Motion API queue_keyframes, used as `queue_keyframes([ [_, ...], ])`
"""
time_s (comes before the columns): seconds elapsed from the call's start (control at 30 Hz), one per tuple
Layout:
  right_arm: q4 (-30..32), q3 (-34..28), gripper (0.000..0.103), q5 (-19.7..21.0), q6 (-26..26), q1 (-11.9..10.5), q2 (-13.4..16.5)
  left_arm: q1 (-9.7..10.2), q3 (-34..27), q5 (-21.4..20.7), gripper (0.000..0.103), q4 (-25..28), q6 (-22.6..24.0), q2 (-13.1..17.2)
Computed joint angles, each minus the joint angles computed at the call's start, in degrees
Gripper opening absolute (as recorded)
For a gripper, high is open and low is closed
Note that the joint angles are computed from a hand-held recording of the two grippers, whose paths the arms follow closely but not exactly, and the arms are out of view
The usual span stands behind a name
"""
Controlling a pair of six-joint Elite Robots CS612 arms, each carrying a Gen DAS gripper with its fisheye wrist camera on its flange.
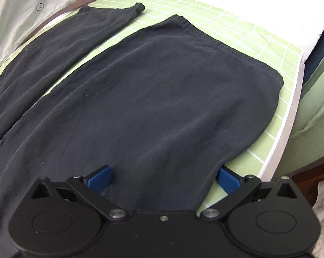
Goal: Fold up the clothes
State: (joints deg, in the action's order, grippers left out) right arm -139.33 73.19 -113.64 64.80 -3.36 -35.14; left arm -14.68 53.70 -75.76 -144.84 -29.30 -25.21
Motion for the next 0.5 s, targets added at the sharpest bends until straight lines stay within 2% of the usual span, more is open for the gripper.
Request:
queue_keyframes([
  [0.3, 2.58, -1.27, 0.103, -1.95, 5.15, -0.18, 0.58, 0.19, -1.74, 0.19, 0.103, -0.46, -3.22, 0.96],
  [0.37, 2.57, -1.07, 0.102, -2.36, 5.79, -0.27, 0.47, 0.3, -2.08, 0.22, 0.099, -0.74, -4.27, 1.16],
  [0.43, 2.55, -0.76, 0.094, -3.8, 7.19, -0.17, 0.31, 0.2, -2.46, 1.66, 0.088, -0.51, -5.17, 1.28],
  [0.5, 2.23, -0.3, 0.071, -5.14, 7.52, -0.1, 0.01, 0.39, -2.73, 0.88, 0.073, -0.79, -5.44, 1.28],
])
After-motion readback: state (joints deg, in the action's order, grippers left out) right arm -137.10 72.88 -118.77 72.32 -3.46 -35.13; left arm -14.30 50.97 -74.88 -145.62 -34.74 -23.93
